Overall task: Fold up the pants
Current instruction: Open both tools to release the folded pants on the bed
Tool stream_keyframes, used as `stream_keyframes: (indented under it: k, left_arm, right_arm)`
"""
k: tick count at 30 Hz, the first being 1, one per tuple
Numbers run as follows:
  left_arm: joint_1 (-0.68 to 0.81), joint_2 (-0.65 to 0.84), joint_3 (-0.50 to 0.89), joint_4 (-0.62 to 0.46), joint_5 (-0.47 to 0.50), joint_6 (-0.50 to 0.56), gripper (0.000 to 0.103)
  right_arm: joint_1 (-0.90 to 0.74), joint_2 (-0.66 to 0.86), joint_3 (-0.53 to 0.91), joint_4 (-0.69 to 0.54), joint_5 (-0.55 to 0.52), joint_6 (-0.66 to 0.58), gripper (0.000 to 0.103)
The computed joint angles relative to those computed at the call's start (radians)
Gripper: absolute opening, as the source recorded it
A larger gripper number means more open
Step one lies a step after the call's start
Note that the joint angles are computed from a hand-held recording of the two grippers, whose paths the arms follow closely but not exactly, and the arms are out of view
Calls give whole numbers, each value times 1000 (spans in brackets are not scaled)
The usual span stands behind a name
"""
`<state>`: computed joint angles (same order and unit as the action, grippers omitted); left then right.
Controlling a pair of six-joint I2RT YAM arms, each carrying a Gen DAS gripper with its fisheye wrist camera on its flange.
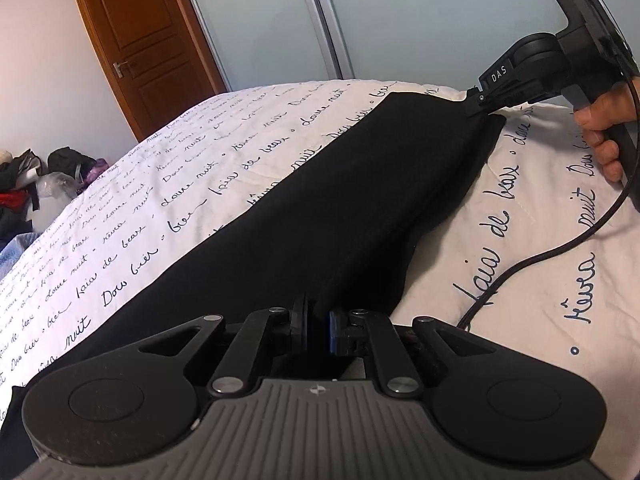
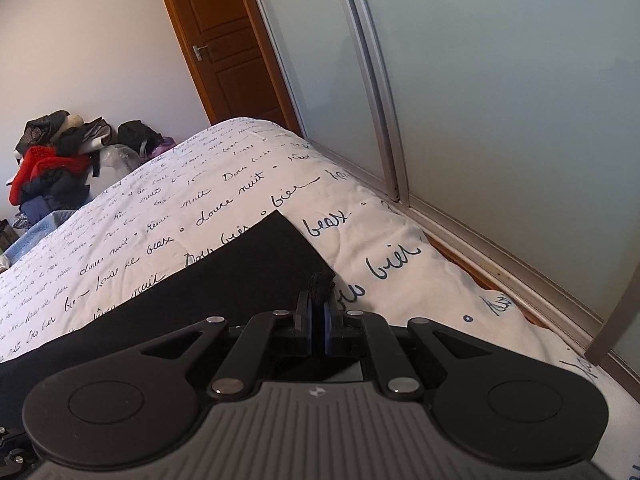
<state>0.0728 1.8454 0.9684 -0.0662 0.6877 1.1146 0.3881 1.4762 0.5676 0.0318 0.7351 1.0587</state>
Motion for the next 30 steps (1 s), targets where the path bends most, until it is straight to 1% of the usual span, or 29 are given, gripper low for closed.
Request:
stream_keyframes:
  k: [3, 5, 7, 8, 11, 12, 13, 14, 15, 16, 17, 18, 19, 20, 21, 22, 23, 24, 25, 26, 27, 28, 30]
  left_arm:
    - [-2, 10, 16, -12, 4, -4, 17]
    - [2, 16, 24, -21, 8, 1, 17]
    - [3, 27, 37, -38, 8, 16, 17]
    - [-2, 31, 34, -29, 1, 23, 17]
    - [-5, 28, 21, -11, -2, 28, 17]
    - [-4, 26, 24, -18, 2, 33, 19]
    - [-1, 27, 28, -24, 7, 35, 22]
    - [2, 28, 41, -47, 7, 41, 24]
    - [6, 31, 57, -74, 12, 47, 29]
    - [10, 36, 76, -107, 19, 56, 31]
    - [15, 40, 95, -139, 25, 63, 32]
    - [20, 42, 112, -173, 33, 71, 32]
    - [25, 45, 132, -211, 45, 81, 32]
    - [30, 48, 153, -254, 59, 93, 33]
    - [35, 50, 169, -288, 74, 100, 33]
    - [38, 50, 179, -307, 87, 98, 33]
    - [39, 48, 183, -316, 95, 90, 34]
    - [39, 47, 187, -321, 100, 80, 35]
    - [39, 48, 189, -320, 102, 67, 35]
    - [38, 47, 187, -311, 98, 52, 36]
    - [34, 46, 183, -299, 90, 36, 36]
    - [33, 49, 186, -293, 83, 26, 38]
    - [27, 50, 180, -262, 66, -7, 39]
  right_arm:
    - [-2, 0, -3, 11, 0, -2, 6]
    - [24, -23, -15, 6, 29, 33, 6]
    - [66, -37, 3, -44, 83, 31, 6]
    - [71, -31, 14, -70, 89, 27, 6]
    - [20, -36, -20, -31, -5, 57, 7]
    - [11, -44, -29, -28, -21, 73, 11]
    - [19, -50, -27, -53, -1, 103, 19]
    - [41, -55, -16, -104, 46, 154, 24]
    - [76, -64, -6, -164, 121, 222, 31]
    - [117, -70, 1, -228, 206, 308, 35]
    - [154, -82, -1, -277, 274, 385, 36]
    - [183, -112, -20, -283, 308, 425, 36]
    - [199, -153, -52, -244, 300, 412, 36]
    - [204, -189, -80, -196, 264, 387, 36]
    - [205, -216, -108, -138, 218, 370, 36]
    - [201, -238, -144, -51, 160, 339, 36]
    - [188, -249, -183, 53, 87, 306, 36]
    - [176, -245, -209, 132, 25, 302, 36]
    - [162, -227, -223, 194, -31, 314, 36]
    - [150, -205, -226, 225, -71, 329, 36]
    - [153, -188, -222, 229, -74, 349, 36]
    - [167, -183, -218, 214, -44, 373, 36]
    - [208, -210, -228, 163, 54, 439, 36]
